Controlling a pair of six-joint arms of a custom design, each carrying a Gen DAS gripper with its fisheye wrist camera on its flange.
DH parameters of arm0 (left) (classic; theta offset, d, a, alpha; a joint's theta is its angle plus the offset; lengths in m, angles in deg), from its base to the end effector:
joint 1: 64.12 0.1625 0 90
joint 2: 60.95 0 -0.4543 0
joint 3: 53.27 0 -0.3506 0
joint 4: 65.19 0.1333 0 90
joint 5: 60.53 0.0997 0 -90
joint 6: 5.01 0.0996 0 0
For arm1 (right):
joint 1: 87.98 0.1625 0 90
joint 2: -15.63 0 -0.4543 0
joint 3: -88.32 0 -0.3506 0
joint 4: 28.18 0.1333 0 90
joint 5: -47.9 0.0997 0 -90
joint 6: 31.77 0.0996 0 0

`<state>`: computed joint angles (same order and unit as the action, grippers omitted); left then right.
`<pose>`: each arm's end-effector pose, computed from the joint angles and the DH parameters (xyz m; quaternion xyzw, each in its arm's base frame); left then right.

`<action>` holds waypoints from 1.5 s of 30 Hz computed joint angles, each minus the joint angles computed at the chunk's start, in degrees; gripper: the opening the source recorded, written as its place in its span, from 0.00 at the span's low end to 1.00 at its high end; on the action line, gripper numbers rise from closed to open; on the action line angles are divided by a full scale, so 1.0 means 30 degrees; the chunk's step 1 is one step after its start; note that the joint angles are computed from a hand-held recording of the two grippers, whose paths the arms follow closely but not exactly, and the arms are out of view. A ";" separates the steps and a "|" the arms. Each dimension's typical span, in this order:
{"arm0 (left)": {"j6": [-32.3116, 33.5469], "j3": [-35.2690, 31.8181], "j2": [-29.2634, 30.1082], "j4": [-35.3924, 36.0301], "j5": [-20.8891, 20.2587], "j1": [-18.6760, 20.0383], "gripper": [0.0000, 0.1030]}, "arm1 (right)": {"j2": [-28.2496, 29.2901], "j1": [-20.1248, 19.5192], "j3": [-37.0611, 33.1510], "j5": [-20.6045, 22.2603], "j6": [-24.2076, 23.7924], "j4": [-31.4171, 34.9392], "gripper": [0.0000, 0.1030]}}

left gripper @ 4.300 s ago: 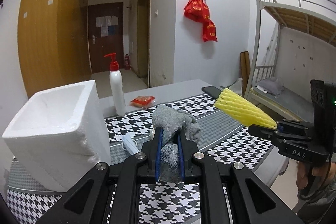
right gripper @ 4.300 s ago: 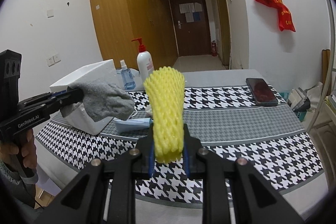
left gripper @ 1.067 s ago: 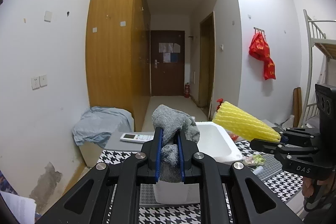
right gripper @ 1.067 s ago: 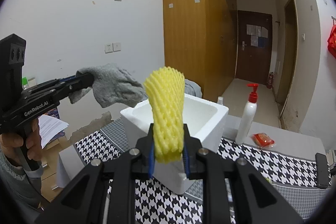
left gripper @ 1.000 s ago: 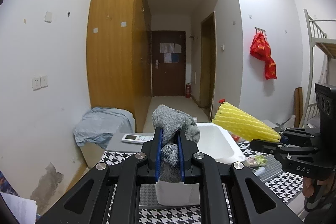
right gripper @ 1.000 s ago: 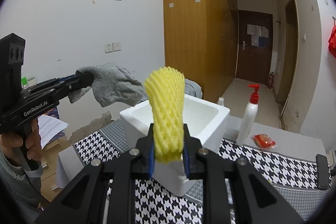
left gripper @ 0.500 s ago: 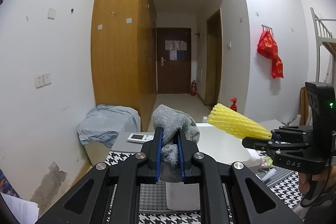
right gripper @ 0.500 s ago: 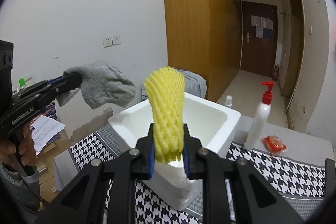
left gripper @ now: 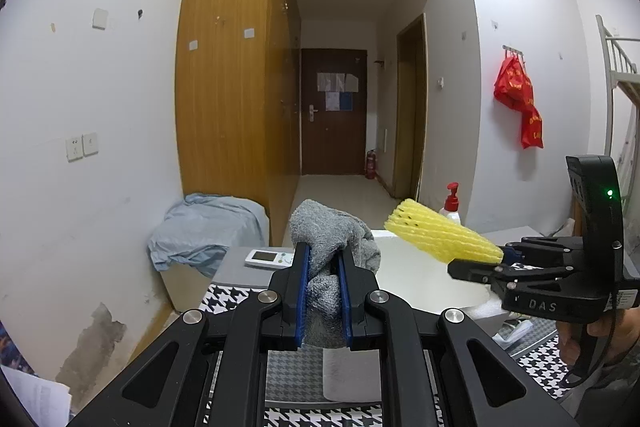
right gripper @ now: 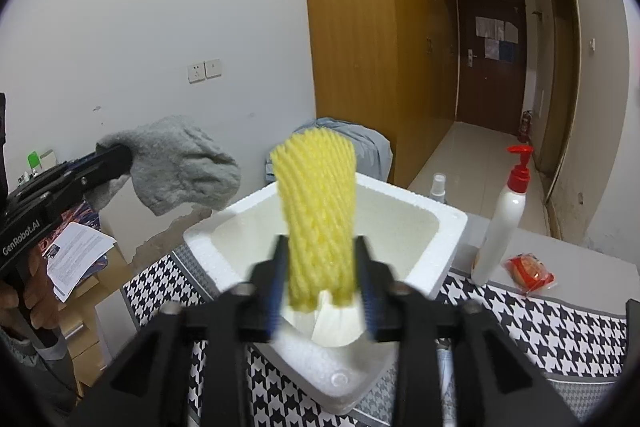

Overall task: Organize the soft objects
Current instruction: 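Lower the yellow foam net into the foam box and open the right tool, then hold the grey sock over the foam box and open the left tool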

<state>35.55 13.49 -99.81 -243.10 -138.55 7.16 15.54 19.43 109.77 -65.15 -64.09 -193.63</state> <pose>-0.1102 -0.8050 0.3211 0.3806 0.7744 -0.4712 0.1829 0.3633 -0.8435 0.0625 0.2845 -0.8300 0.4187 0.2342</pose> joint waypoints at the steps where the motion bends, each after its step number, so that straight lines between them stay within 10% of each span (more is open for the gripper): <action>1: -0.0045 -0.0047 0.0010 0.0048 0.0074 0.0001 0.14 | 0.0080 0.0003 -0.0165 -0.0010 0.0037 0.0137 0.58; 7: -0.0432 -0.0232 0.0020 0.0397 -0.0046 0.0060 0.14 | -0.0217 -0.0026 0.0649 0.0124 0.0122 -0.0662 0.89; 12: -0.0481 -0.0269 0.0033 0.0546 -0.0154 0.0038 0.14 | -0.0647 -0.0008 0.1695 0.0189 -0.0047 -0.1489 0.96; 45: -0.0209 -0.2184 0.1418 0.3668 -0.0979 -0.0287 0.14 | -0.4621 -0.0509 1.1019 -0.0825 0.0049 -0.9230 0.99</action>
